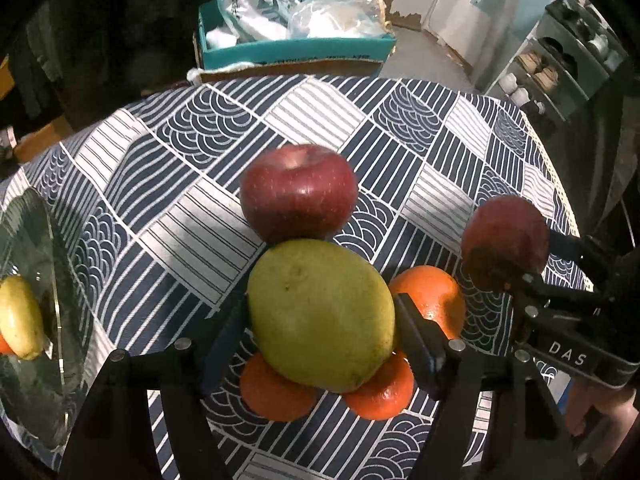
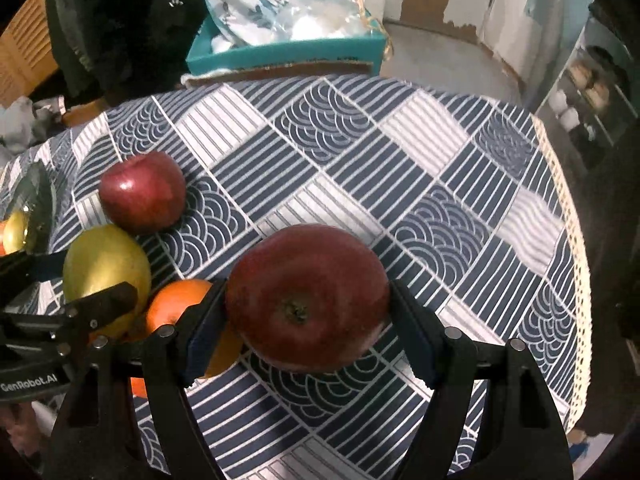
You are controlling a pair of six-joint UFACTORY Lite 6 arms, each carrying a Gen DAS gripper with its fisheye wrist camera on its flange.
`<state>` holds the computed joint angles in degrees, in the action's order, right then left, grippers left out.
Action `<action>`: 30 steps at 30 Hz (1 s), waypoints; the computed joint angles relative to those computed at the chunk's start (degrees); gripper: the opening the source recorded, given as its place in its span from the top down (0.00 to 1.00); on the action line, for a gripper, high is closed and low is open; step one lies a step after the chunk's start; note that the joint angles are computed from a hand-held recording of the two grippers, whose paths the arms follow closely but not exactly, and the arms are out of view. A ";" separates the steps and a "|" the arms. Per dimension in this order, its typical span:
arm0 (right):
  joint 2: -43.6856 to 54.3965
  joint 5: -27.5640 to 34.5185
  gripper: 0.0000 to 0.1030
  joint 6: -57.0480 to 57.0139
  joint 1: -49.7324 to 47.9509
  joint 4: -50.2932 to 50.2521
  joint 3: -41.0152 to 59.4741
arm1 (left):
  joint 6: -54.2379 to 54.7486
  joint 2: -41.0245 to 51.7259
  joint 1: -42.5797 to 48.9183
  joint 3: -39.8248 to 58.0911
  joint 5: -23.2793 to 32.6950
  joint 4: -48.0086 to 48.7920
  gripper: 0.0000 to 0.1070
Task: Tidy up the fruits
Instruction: 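Lift the pear with the left tool while the right tool lifts the red apple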
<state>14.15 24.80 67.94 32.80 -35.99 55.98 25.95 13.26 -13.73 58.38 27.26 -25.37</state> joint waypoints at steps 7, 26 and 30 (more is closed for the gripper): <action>-3.68 3.32 0.24 3.65 2.32 -3.49 0.44 | 1.00 -5.24 0.95 -1.94 1.33 -0.02 0.30; -11.86 12.24 0.24 7.37 7.88 -9.08 3.94 | 3.45 -17.47 5.65 -2.80 5.17 -0.86 0.30; -13.58 13.54 0.24 7.91 9.15 -9.83 4.68 | 5.03 -19.64 7.43 -2.27 6.76 -2.51 0.30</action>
<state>0.57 38.34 75.85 41.95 -45.83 60.66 30.98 -6.39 -6.30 56.11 34.02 -27.88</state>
